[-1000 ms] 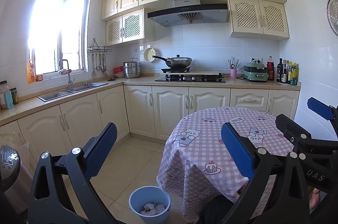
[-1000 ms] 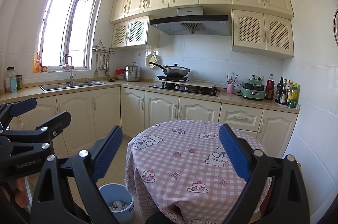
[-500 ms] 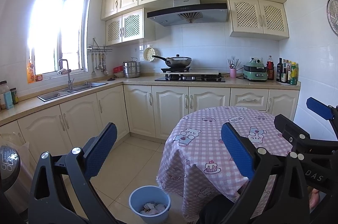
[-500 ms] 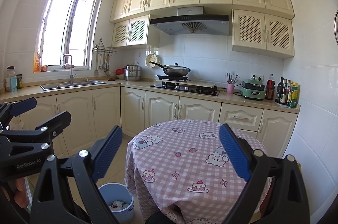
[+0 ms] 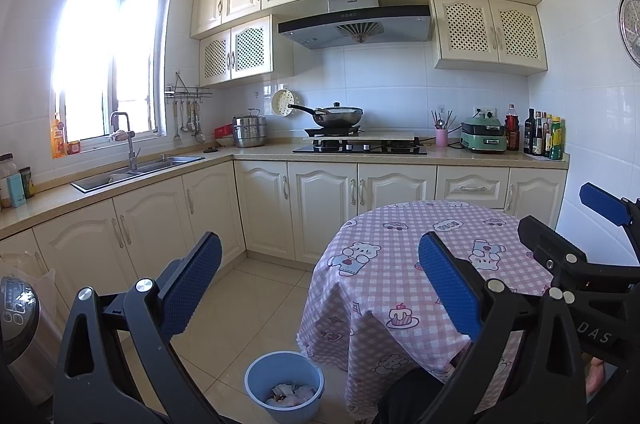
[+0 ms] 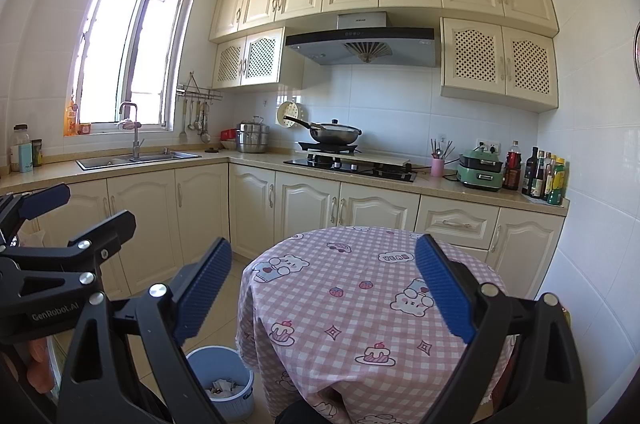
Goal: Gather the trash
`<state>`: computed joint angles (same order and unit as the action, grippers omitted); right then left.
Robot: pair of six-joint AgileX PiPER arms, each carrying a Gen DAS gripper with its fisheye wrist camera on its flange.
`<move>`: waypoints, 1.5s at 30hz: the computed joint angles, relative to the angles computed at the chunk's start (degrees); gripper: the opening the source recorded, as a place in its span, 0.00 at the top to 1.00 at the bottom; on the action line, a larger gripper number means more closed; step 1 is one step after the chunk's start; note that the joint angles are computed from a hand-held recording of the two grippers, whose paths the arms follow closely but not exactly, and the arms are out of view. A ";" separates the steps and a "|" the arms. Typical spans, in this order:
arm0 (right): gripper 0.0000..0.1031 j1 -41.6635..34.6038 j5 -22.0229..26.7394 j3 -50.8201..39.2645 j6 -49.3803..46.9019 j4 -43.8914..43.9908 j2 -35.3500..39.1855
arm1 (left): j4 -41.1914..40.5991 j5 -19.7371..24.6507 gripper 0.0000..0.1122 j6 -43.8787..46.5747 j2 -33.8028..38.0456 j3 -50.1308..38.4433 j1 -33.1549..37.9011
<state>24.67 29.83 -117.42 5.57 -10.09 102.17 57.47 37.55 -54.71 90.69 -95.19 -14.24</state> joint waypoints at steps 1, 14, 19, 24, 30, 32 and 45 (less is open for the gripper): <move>0.12 0.02 -0.03 0.04 0.06 -0.08 -0.02 | -0.08 -0.09 0.15 0.07 -0.03 0.02 0.08; 0.12 -0.52 0.20 -0.92 -1.46 1.50 0.51 | 1.80 0.53 0.15 -1.72 0.45 -0.07 -0.38; 0.12 -0.71 0.25 -1.23 -2.16 2.14 0.70 | 2.40 0.26 0.15 -2.30 0.36 0.29 -0.38; 0.12 -0.70 0.25 -1.18 -2.09 2.12 0.71 | 2.94 0.15 0.15 -2.89 0.15 0.65 -0.55; 0.12 -0.87 0.34 -1.40 -2.54 2.54 0.80 | 3.02 0.16 0.15 -3.00 0.15 0.67 -0.58; 0.12 -0.88 0.36 -1.42 -2.59 2.62 0.81 | 3.01 0.13 0.15 -3.02 0.13 0.71 -0.57; 0.12 -1.00 0.49 -1.62 -2.88 2.93 0.89 | 3.15 0.40 0.15 -3.14 0.09 0.73 -0.80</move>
